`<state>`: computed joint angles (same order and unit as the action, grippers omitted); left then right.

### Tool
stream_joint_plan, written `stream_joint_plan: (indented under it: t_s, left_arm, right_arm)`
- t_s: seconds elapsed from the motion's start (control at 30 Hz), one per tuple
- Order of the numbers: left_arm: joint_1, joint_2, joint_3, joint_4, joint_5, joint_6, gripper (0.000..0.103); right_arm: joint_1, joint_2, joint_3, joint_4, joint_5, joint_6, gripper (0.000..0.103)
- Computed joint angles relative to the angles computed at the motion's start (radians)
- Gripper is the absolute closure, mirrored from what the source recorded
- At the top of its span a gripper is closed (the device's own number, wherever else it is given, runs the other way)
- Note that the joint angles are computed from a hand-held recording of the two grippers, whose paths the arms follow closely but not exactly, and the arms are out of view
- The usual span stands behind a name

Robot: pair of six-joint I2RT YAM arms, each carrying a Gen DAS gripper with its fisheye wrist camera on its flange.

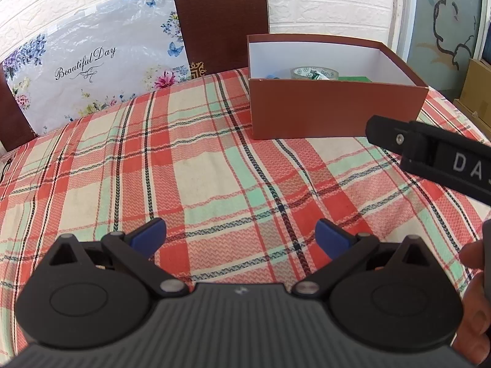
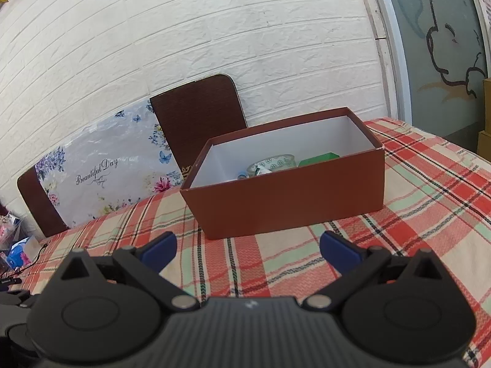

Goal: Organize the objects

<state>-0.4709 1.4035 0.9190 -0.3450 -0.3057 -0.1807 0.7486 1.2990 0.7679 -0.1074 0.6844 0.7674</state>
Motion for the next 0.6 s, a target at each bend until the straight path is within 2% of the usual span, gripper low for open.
stream_joint_plan:
  t_s: [0.6]
  left_arm:
    - [0.000, -0.003, -0.003, -0.003, 0.003, -0.005, 0.000]
  right_arm:
    - [0.008, 0.009, 0.002, 0.005, 0.007, 0.009, 0.000]
